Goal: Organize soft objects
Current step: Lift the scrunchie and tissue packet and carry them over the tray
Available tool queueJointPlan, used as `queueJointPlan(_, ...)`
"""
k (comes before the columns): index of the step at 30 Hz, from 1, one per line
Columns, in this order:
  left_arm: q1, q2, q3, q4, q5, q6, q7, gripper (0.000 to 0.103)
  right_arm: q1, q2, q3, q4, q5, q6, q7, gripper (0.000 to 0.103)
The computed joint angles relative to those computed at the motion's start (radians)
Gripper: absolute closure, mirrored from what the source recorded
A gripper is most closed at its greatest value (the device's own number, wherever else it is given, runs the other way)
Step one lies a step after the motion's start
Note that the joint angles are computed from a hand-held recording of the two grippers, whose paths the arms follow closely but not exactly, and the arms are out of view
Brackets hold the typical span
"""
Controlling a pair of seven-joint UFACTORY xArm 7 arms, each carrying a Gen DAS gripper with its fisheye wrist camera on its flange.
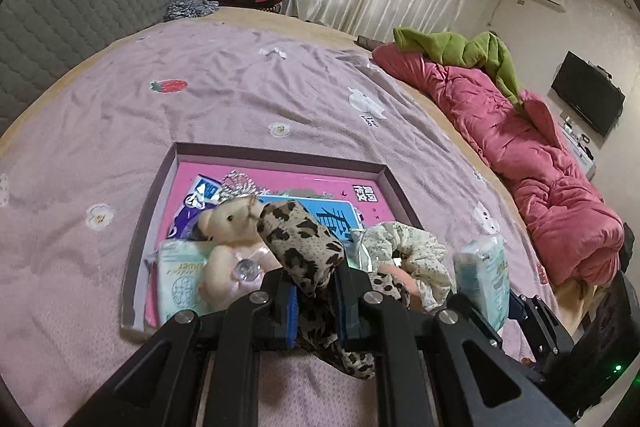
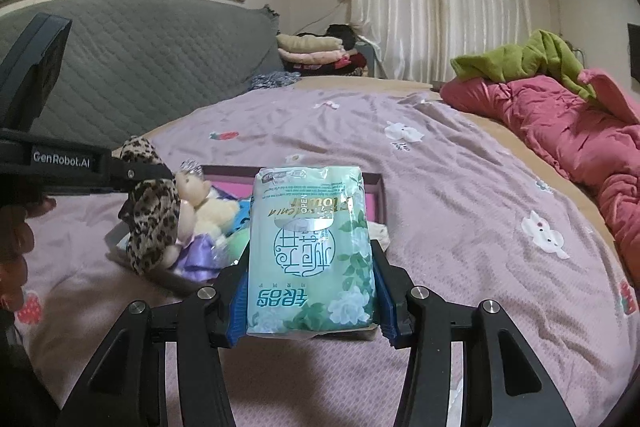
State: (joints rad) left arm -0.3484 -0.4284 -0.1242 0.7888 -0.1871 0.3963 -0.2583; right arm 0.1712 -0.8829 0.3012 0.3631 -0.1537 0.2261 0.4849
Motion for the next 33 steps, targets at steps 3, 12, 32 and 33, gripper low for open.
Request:
queueJointPlan(3, 0.010, 0.024, -0.010, 0.019, 0.023, -0.004, -0.001, 0.089, -0.022, 0.010, 0.005, 0.007, -0.003, -0.013, 0.011, 0.051)
queueJointPlan(12, 0.027, 0.093, -0.033, 0.082, 0.083, 0.042, -0.007, 0.089, -0.092, 0.094, 0.022, 0.053, -0.021, -0.076, 0.028, 0.051)
queueJointPlan(32, 0.047, 0.147, -0.074, 0.105, 0.230, 0.046, -0.088, 0.088, -0.128, 0.231, 0.017, 0.097, -0.036, -0.099, 0.030, 0.051)
queueJointPlan(33, 0.045, 0.149, -0.074, 0.105, 0.229, 0.046, -0.086, 0.088, -0.132, 0.232, 0.018, 0.095, -0.039, -0.101, 0.032, 0.051)
